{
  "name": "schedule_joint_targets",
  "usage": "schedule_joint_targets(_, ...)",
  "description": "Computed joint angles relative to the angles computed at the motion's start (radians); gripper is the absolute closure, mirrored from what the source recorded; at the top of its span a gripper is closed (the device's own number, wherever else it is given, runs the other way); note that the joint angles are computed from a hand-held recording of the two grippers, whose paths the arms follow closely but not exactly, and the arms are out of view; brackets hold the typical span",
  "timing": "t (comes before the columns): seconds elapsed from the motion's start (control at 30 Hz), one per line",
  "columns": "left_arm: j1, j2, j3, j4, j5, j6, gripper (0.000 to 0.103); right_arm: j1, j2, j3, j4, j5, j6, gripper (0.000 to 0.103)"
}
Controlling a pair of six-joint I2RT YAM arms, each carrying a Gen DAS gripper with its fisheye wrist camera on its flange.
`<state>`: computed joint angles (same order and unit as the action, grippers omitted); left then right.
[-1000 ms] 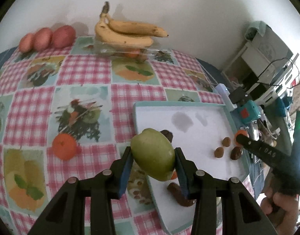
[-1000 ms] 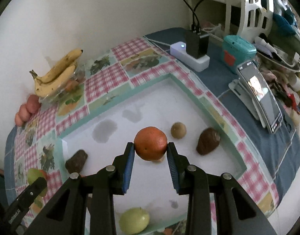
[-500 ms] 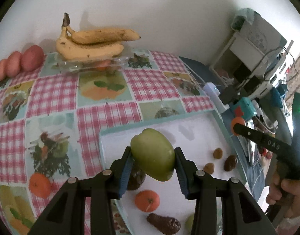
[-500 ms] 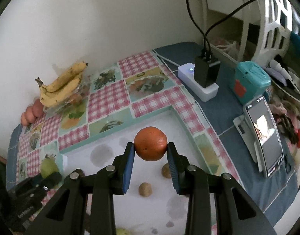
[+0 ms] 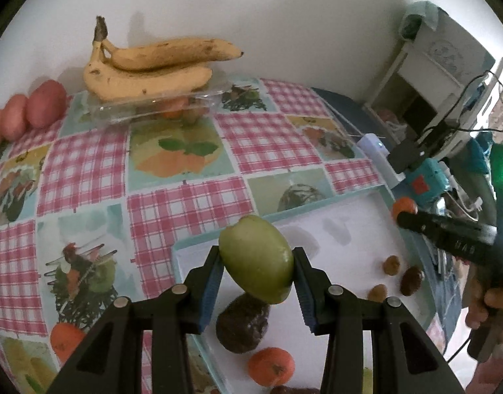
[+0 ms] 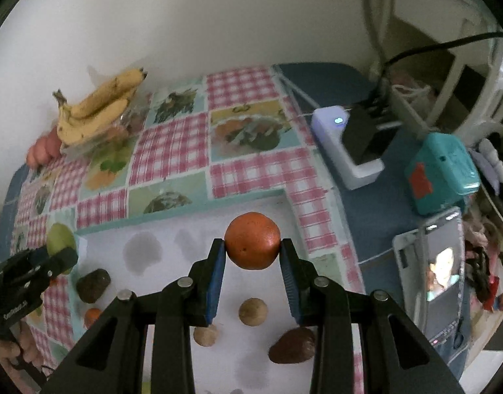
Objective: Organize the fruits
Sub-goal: 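Carry the pear and mandarin into the white tray and open both tools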
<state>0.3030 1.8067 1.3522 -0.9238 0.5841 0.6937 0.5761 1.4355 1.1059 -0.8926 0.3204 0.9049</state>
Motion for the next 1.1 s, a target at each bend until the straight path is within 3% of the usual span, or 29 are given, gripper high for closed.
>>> schedule_joint_targets(0.33, -0.027, 0.025, -0.037, 0.068, -0.062, -0.019, 0.058, 0.019, 0.164, 0.016, 0.092, -0.066, -0.027, 0.068)
schedule_joint_targets(0.67, -0.055, 0.027, -0.103, 0.151, -0.123, -0.036, 0.058, 0.026, 0.221, 0.062, 0.057, -0.058, -0.037, 0.068)
schedule_joint_targets(1.03, -0.051, 0.031, -0.076, 0.121, -0.128, -0.037, 0.057, 0.021, 0.264, 0.118, 0.005, -0.060, -0.058, 0.067)
schedule_joint_targets(1.1, -0.047, 0.037, -0.062, 0.101, -0.120, -0.037, 0.050, 0.018, 0.280, 0.137, -0.014, -0.065, -0.069, 0.067)
